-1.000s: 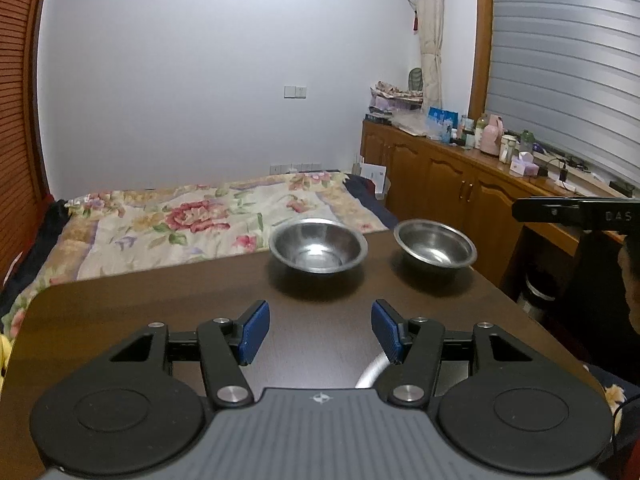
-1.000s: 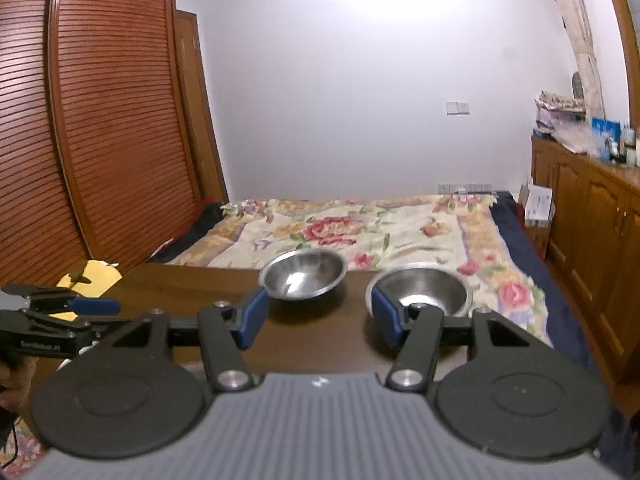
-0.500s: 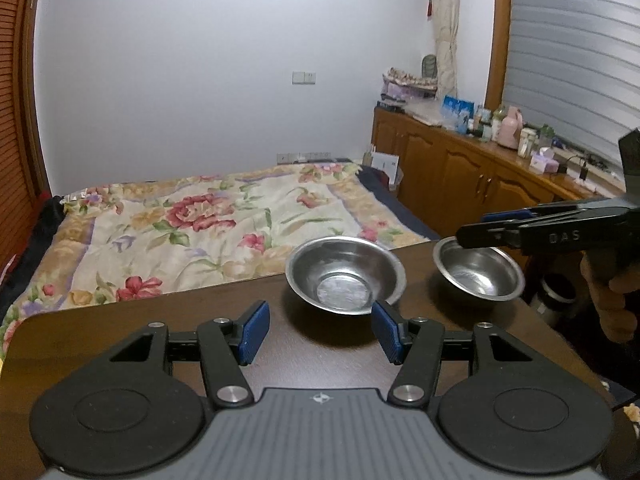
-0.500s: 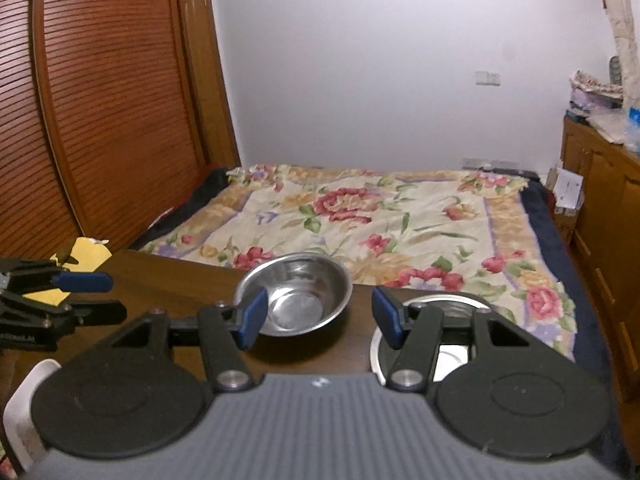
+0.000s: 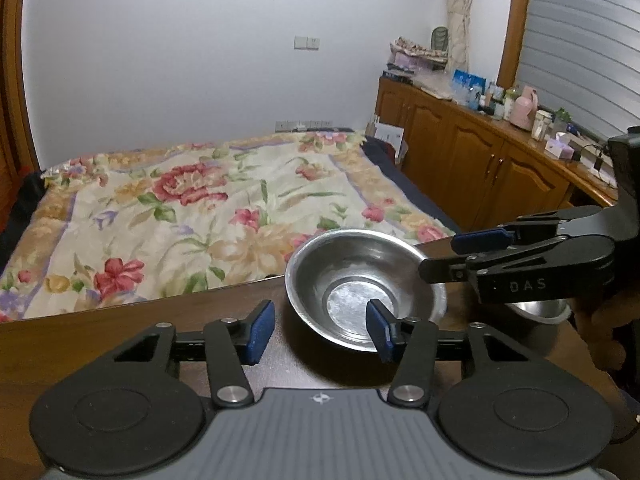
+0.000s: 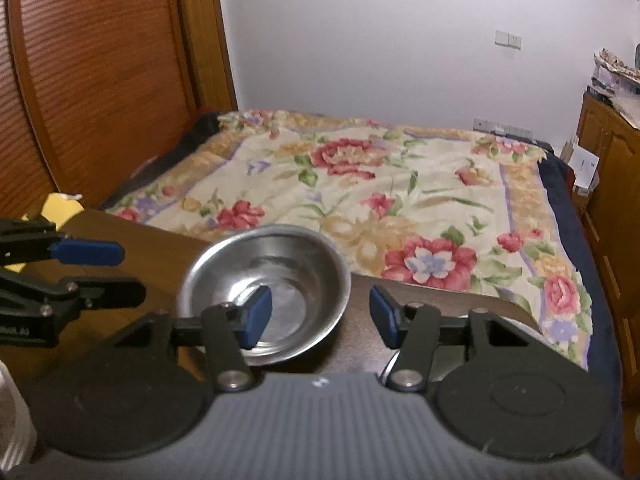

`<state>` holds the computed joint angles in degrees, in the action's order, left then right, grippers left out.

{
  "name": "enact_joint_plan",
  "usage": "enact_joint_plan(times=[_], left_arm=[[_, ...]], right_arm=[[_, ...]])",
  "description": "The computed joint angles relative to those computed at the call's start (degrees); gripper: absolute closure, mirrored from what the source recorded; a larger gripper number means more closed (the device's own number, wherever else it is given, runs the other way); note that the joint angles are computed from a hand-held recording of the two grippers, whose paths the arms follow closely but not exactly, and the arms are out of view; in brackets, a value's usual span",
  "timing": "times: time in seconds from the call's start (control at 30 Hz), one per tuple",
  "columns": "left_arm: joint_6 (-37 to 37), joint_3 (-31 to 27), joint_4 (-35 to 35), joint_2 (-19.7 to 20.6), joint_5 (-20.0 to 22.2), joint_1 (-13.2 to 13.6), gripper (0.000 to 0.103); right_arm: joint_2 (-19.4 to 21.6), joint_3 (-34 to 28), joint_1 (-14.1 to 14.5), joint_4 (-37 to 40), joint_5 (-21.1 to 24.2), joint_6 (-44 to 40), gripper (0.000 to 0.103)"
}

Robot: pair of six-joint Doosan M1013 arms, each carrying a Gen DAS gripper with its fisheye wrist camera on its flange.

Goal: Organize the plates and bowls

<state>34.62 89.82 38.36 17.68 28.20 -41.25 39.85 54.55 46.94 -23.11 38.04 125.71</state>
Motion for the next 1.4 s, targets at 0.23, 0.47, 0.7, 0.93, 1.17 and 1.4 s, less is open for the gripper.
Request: enact_joint_plan(times=[0.23,0.47,0.7,0.93,1.17,1.4], left_arm=[[4.5,-1.4,-6.1,1.5,0.9,1.2,0.06],[6.6,-2.4,-9.1,2.4,1.8,1.3,0.083],[7.5,-2.6,-9.6,2.4,2.4,1.3,0.084],[7.5,-2.5,-9.8,2.5,2.1,1.5,0.083],[13.2,-3.1,-17.3,3.0,3.0,2.7,0.081],[11.4,-2.7,-15.5,2.1,3.7,2.0,0.081]], right_arm=[[1.9,-3.0,-0.5,2.9,2.6,-2.1,0.05],[3.0,-4.9,-0.5,5.0,5.1,-4.7,0.069],[3.5,-5.7,-0.1,4.4,7.0,-5.2,0.076],[3.7,-5.9,-0.1,4.5,7.1,-4.5,0.079],[4.1,-6.6,0.5,3.0,8.0,-6.0,0.082],[3.8,-6.4,0.7,2.6,7.4,-5.3,0.086]])
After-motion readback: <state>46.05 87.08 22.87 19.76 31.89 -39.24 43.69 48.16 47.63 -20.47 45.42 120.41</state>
